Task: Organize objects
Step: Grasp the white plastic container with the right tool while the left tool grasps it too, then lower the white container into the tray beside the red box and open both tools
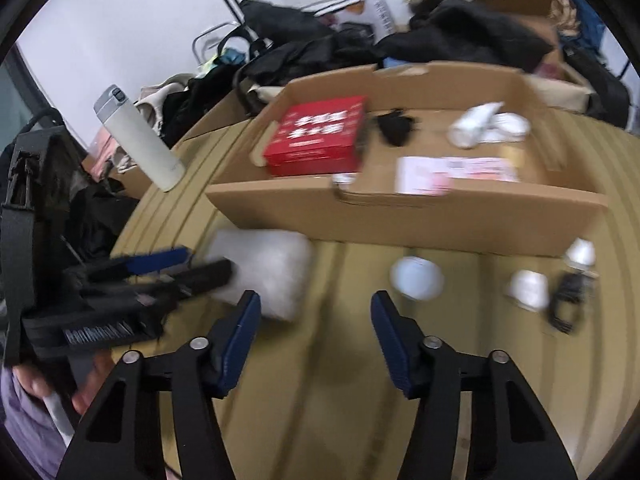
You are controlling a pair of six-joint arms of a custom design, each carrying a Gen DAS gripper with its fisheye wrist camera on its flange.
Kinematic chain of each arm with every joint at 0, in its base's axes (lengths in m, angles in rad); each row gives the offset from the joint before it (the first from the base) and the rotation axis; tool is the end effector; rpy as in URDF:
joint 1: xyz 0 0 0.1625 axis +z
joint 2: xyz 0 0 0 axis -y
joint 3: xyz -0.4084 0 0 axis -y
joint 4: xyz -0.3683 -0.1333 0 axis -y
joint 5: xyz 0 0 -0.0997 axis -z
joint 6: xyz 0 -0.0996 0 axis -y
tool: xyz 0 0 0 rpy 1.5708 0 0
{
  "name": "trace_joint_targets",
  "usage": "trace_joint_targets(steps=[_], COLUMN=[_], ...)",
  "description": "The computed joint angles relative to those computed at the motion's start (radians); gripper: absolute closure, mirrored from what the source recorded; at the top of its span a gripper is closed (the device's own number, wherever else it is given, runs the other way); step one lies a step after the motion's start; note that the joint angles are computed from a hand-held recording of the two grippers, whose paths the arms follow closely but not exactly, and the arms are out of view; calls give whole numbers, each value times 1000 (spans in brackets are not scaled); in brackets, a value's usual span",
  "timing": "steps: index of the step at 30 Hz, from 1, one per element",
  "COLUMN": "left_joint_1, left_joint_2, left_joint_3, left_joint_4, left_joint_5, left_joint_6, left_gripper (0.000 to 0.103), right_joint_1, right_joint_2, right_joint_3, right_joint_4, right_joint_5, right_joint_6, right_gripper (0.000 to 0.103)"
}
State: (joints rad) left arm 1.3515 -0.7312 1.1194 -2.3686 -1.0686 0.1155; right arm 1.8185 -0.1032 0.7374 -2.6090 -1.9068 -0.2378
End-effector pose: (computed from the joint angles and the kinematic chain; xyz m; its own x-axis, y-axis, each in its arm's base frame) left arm 0.0092 -0.7921 0.2554 -0.8683 0.1067 -0.4845 0.3016 0.8889 -0.3447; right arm 0.3013 -0.7815 -0.0609 -0.8673 -0.3128 0.3872 -0.4422 0.8414 -0.3106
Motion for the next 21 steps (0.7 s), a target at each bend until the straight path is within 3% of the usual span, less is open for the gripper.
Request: trace_joint_targets(steps=[2, 5, 7, 9, 13, 18, 21], left_joint_1=[17, 38, 40, 32, 6, -26, -58], left_joint_2=[3, 2, -4, -7, -29, -87, -98], left_joint_3=[-5, -22, -1, 11, 66, 129, 115], left_joint_4=[-26, -11, -41, -40, -54, -87, -99], left_joint_5=[-37, -98, -110, -106, -113, -208, -239], left_joint_6=[-8, -39, -39, -36, -13, -31, -2], left_gripper=[63, 65, 66, 66, 68, 71, 70], right_joint_1=[-7, -23, -42, -45, -29, -5, 11], right_joint_2=[67, 122, 128, 113, 48, -76, -125], right_joint_3=[-120, -230, -251, -222, -110, 65, 104], right_joint_4=[72, 153, 187, 168, 97, -3, -57], right_joint_5=[51, 98, 169, 174, 104, 67, 63], right_joint_6=[35, 82, 105, 116, 98, 64, 46], right_gripper=[63, 69, 72, 73, 74, 75, 76])
